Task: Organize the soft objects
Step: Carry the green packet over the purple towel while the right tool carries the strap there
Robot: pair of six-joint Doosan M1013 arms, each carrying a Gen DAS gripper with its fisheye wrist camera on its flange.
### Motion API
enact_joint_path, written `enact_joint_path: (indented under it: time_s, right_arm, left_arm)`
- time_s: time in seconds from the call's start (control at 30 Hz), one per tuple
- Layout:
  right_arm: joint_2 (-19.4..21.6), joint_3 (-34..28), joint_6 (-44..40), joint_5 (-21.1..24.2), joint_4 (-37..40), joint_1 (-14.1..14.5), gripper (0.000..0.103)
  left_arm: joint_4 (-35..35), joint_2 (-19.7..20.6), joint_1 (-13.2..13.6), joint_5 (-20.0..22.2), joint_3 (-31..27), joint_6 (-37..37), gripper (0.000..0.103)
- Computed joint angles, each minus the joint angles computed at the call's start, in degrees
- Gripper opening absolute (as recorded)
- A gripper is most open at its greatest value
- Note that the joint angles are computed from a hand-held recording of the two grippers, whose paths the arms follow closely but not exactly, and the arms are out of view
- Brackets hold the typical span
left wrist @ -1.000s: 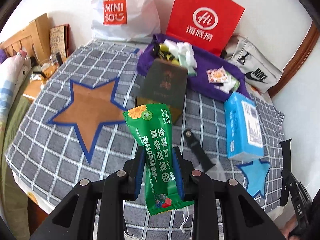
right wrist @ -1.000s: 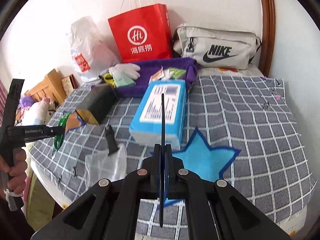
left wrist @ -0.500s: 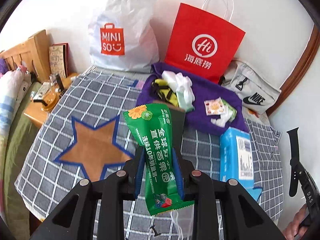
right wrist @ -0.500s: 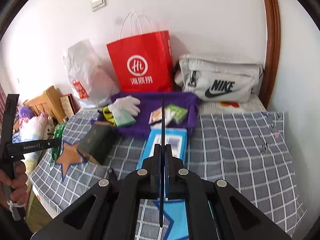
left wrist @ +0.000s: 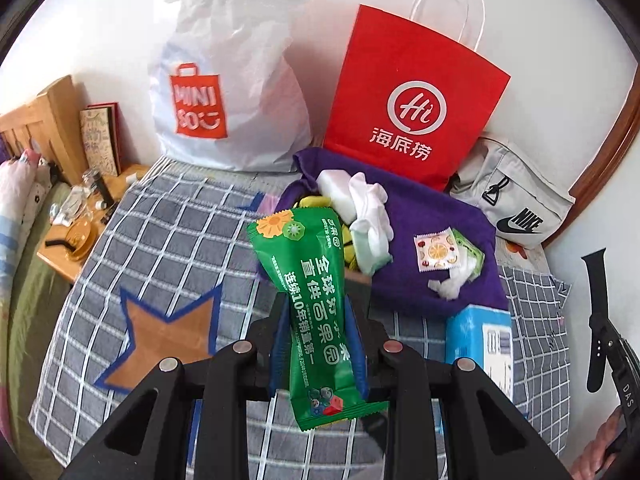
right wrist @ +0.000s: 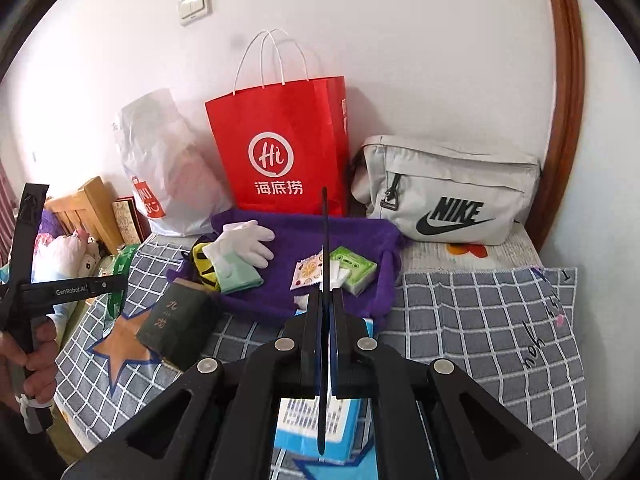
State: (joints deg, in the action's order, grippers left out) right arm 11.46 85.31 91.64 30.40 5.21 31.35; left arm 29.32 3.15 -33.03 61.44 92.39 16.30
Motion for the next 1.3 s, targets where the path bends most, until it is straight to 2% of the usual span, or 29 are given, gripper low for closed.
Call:
enact_joint_path:
  time_s: [0.17,0.63,0.83,0.97,1.07,1.27,1.3]
  right_arm:
    - [2.9,-3.1,-1.5,0.2,2.2,-0.5,0.003]
    - [11.2,-12.4,-3.5,4.0,5.2,-1.4,0.004]
    - [14.6,-16.9,-9.1,5.9,11.6,-1.9,0.003]
    - [16.5,-18.9,-6.9,7.2,6.6,-1.3,0.003]
    - [17.3,-19.5,-7.3,7.9,8.0,-1.9,0.003]
    - [19.1,-21.8,-9.3,13.9,8.8,-2.4,0.005]
    - [19.4,-22.2,-9.7,15.3,9.3,-2.5,0.010]
  left_arm:
    - [0.9,2.0,1.3,-0.2,-2.3,2.7,0.026]
    - [-3.6,6.3,6.8,-2.9,-6.1,8.3,0.026]
    - [-5.3,8.6,8.6,-4.0,-8.0,10.8,0.027]
    - [-7.4,9.9,9.6,-4.4,-8.6,12.7,0.027]
    - [-9.5,10.5,10.4,-5.7,-8.6,13.9,0.027]
    - [-12.4,11.4,11.3,-8.1,-8.2,15.8,0.028]
    - [-12.8,11.5,11.4,-8.0,-8.3,16.1,0.029]
